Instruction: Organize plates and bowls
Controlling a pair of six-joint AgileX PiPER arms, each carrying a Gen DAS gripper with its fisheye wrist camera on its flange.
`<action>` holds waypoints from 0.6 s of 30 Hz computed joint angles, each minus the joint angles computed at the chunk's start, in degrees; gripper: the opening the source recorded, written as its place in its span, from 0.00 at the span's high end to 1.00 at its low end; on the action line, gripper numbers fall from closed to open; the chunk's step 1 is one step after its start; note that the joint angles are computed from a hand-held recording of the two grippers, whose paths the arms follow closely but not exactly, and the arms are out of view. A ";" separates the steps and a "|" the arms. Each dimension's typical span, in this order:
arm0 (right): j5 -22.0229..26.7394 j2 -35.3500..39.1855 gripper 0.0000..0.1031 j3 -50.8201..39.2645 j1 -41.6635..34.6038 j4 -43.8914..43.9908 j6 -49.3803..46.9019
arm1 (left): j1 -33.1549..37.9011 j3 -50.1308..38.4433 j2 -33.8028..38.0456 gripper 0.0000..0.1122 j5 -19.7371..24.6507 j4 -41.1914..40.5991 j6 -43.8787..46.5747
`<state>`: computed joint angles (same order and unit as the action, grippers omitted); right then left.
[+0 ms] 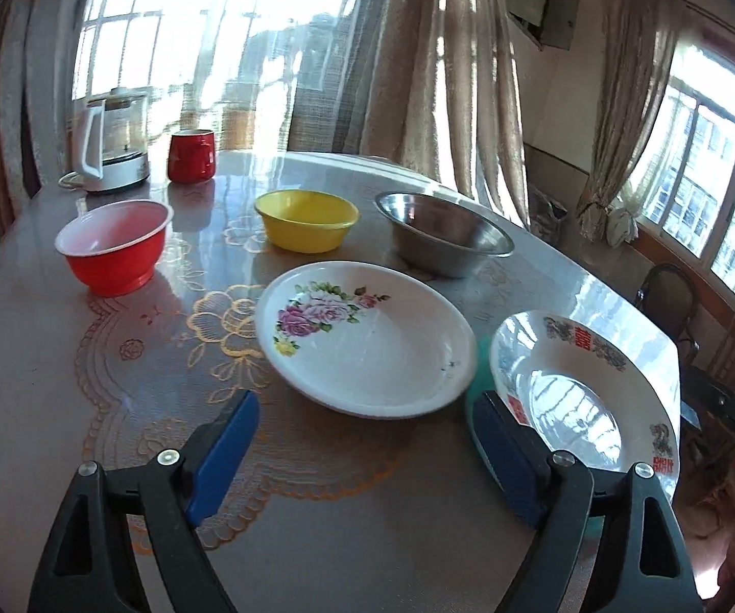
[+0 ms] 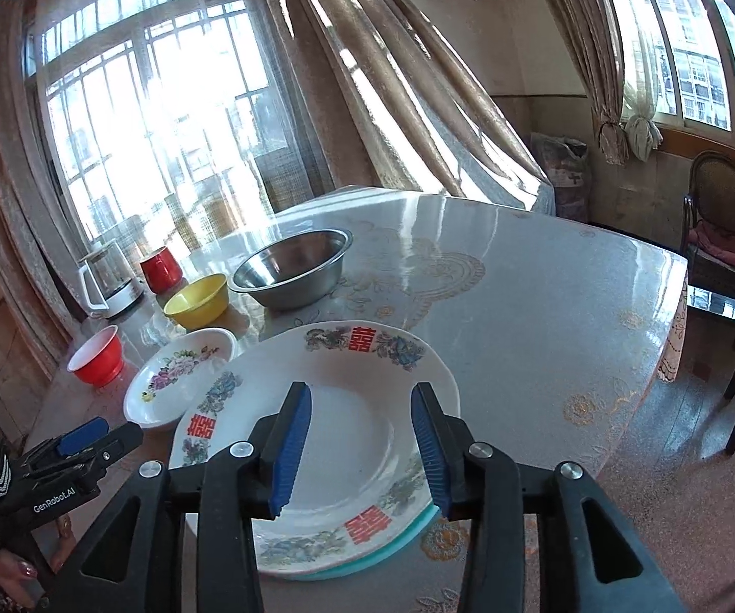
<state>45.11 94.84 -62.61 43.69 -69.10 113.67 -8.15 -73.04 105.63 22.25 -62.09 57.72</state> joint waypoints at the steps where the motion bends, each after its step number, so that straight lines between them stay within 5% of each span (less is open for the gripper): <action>1: -0.36 0.93 0.58 -1.30 -0.06 0.65 -1.23 | 0.62 -1.33 0.90 0.22 -0.64 2.71 -5.01; 5: -1.89 4.18 0.52 -5.47 0.42 1.64 -5.17 | 2.26 -3.94 2.88 0.20 -2.56 11.91 -18.93; 6: -2.64 4.93 0.45 -6.64 0.33 2.36 -6.86 | 2.20 -4.14 3.11 0.20 -3.64 13.87 -21.25; 8: -3.39 6.86 0.16 -9.23 0.44 3.37 -10.04 | 2.05 -4.42 3.50 0.17 -5.14 16.87 -24.47; 18: -6.96 14.36 0.15 -22.25 -0.89 18.16 -29.37 | 0.74 -7.44 5.98 0.17 -5.67 26.80 -33.87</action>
